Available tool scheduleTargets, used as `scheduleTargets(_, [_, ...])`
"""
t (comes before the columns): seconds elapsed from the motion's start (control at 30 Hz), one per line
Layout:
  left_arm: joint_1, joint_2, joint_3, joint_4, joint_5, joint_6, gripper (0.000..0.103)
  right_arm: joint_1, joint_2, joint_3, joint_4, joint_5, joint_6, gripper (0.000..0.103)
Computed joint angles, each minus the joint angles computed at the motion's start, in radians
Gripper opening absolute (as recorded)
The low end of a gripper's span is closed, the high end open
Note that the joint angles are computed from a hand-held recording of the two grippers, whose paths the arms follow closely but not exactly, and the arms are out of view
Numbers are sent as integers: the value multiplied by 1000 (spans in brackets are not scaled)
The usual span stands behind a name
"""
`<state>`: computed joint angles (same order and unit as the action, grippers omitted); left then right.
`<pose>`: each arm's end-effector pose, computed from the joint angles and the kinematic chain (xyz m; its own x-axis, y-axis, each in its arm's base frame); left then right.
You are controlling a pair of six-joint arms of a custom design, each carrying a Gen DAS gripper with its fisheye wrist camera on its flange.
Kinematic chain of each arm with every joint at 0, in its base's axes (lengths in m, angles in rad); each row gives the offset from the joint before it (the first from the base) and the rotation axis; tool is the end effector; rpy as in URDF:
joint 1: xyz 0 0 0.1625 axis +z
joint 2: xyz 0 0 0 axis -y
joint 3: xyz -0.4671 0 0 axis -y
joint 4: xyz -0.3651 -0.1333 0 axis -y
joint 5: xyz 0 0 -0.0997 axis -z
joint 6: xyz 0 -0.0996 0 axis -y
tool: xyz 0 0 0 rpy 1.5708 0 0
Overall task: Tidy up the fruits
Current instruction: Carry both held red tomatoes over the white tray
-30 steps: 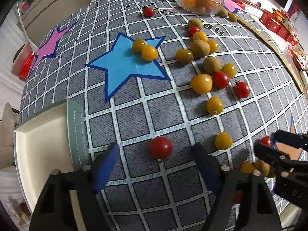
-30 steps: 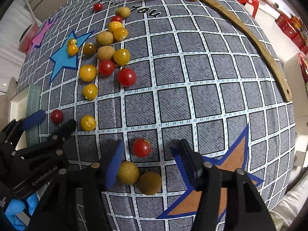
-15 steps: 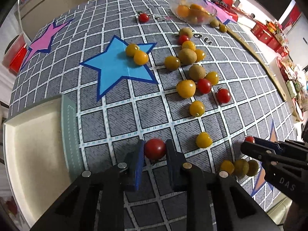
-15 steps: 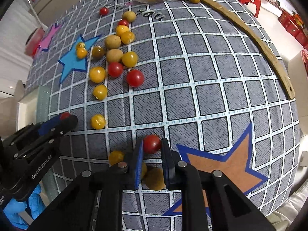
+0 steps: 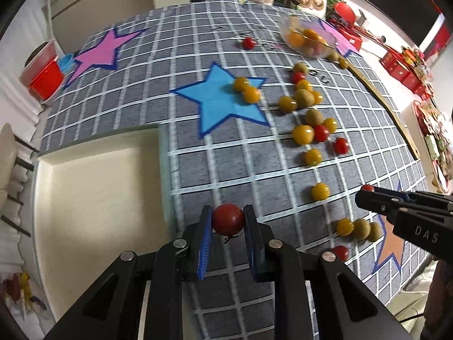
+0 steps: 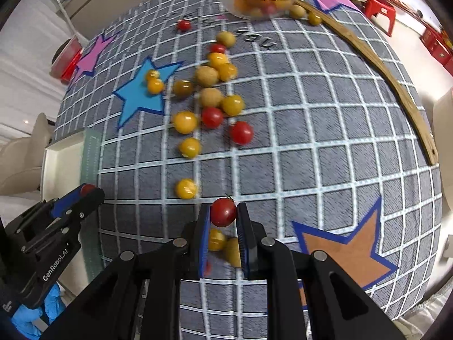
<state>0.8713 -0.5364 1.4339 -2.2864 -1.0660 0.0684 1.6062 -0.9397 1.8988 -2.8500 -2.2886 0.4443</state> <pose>-0.3192 -0.6612 0.0120 -0.5687 0.6804 -0.4622 0.6737 0.7077 0.2130 0.0891 -0.6007 0.2009 -0.7007 0.5704 0.4285 0.2964 0.7791 -0.5525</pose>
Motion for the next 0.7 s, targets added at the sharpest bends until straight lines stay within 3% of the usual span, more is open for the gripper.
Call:
scheduleTargets(0.33, [60, -60, 15, -17, 104, -70, 23, 46, 107, -162, 83, 58, -104, 20])
scheduleTargets(0.7, [148, -98, 17, -5, 237, -154, 23, 87, 287, -435, 207, 148, -212, 20])
